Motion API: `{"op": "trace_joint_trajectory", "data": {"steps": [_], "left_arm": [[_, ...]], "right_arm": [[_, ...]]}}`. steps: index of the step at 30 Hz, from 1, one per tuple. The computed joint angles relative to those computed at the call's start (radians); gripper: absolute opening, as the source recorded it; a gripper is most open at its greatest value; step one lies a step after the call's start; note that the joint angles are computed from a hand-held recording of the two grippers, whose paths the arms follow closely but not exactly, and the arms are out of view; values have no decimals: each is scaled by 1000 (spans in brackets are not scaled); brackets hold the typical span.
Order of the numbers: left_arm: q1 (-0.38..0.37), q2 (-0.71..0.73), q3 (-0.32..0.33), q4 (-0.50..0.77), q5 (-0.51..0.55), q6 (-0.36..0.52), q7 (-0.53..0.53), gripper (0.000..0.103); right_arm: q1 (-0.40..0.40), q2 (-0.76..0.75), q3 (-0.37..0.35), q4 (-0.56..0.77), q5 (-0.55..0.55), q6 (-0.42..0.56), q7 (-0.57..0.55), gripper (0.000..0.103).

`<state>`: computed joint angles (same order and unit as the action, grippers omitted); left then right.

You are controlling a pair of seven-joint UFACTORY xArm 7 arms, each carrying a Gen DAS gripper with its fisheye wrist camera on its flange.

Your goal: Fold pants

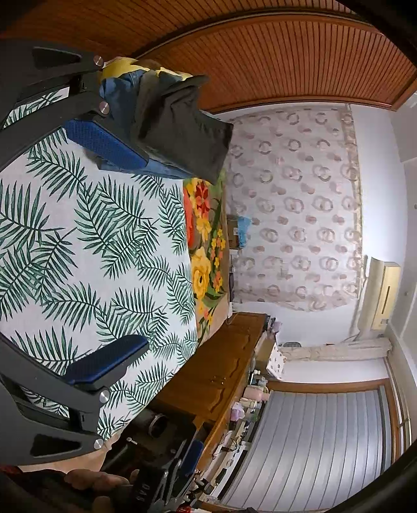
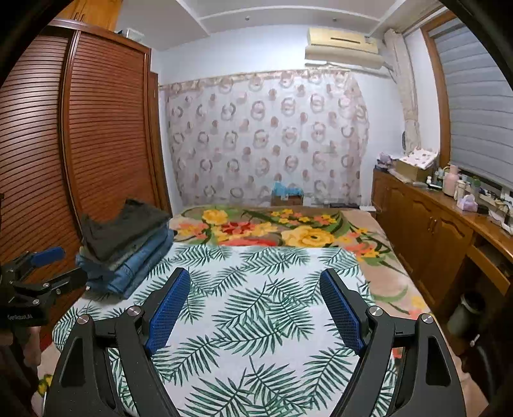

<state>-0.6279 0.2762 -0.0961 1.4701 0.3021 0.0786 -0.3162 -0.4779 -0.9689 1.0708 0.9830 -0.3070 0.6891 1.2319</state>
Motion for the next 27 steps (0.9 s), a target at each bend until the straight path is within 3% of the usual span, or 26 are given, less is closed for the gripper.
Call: {"op": "trace_joint_trajectory", "data": {"steps": [6,13,27], "left_arm": [[-10,-9,14,-9,11,-20,-21,103],[-24,-16,38,-18,40,-25,-54,103],[-9,-21,31,-25,49,-28,-59,103]], "right_arm": [[-22,-20,35,-3,17,-6,21,84],[21,-32,-11,-76,1,-52,15,84],[51,-9,-29,-95,-48,-61,33,84]]}}
